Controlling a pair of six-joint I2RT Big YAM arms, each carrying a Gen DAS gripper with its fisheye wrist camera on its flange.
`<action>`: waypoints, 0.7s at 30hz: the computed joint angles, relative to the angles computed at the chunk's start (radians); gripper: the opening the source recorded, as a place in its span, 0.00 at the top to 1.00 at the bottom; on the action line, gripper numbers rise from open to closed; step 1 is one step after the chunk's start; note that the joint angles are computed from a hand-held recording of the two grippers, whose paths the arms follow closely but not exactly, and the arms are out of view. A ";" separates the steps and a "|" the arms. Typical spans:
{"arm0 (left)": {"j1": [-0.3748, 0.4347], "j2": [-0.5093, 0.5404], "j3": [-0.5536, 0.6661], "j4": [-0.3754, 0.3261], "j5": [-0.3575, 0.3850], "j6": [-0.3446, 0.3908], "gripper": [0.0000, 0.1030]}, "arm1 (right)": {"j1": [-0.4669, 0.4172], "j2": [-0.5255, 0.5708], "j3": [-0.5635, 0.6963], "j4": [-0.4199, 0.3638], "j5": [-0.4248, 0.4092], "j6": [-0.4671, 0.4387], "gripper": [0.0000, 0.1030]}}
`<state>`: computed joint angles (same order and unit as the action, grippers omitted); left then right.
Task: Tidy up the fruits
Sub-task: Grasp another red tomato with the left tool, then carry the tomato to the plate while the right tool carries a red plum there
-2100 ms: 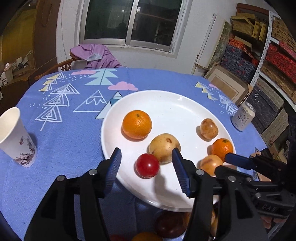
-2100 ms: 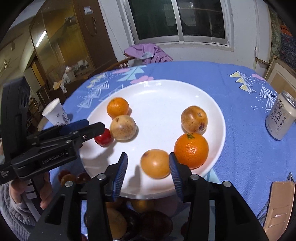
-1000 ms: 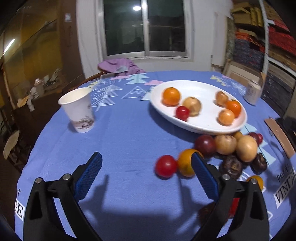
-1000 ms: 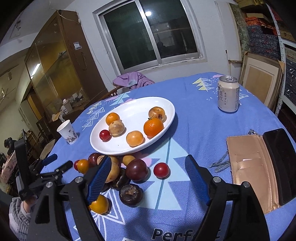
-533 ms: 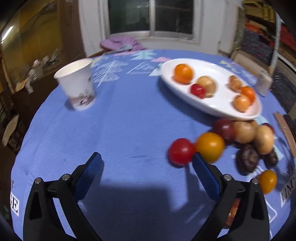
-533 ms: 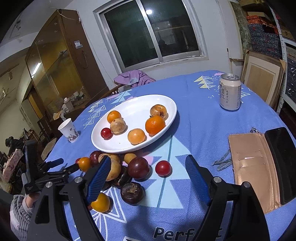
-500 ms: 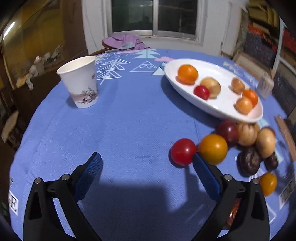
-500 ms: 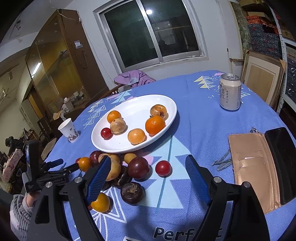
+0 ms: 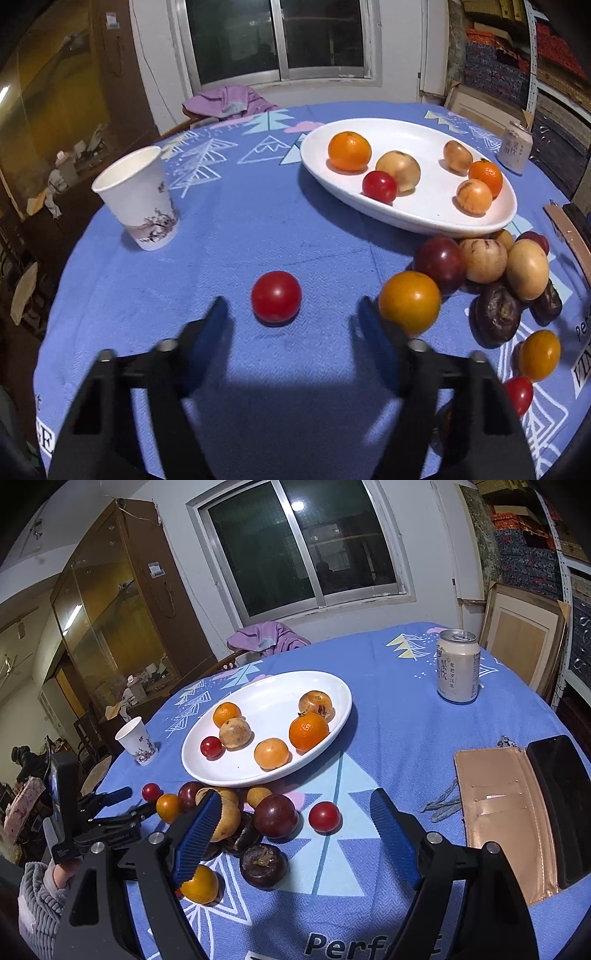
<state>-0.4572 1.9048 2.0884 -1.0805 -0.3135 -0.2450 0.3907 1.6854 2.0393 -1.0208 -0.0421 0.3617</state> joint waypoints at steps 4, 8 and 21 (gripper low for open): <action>0.035 0.010 0.013 0.007 0.082 -0.050 0.44 | 0.002 0.007 0.007 -0.009 0.003 -0.005 0.19; 0.053 0.036 0.050 -0.003 0.112 -0.069 0.45 | 0.006 0.016 0.016 -0.025 0.012 -0.016 0.19; 0.064 0.035 0.040 -0.001 0.190 -0.094 0.71 | -0.026 0.054 0.047 -0.082 -0.022 0.038 0.19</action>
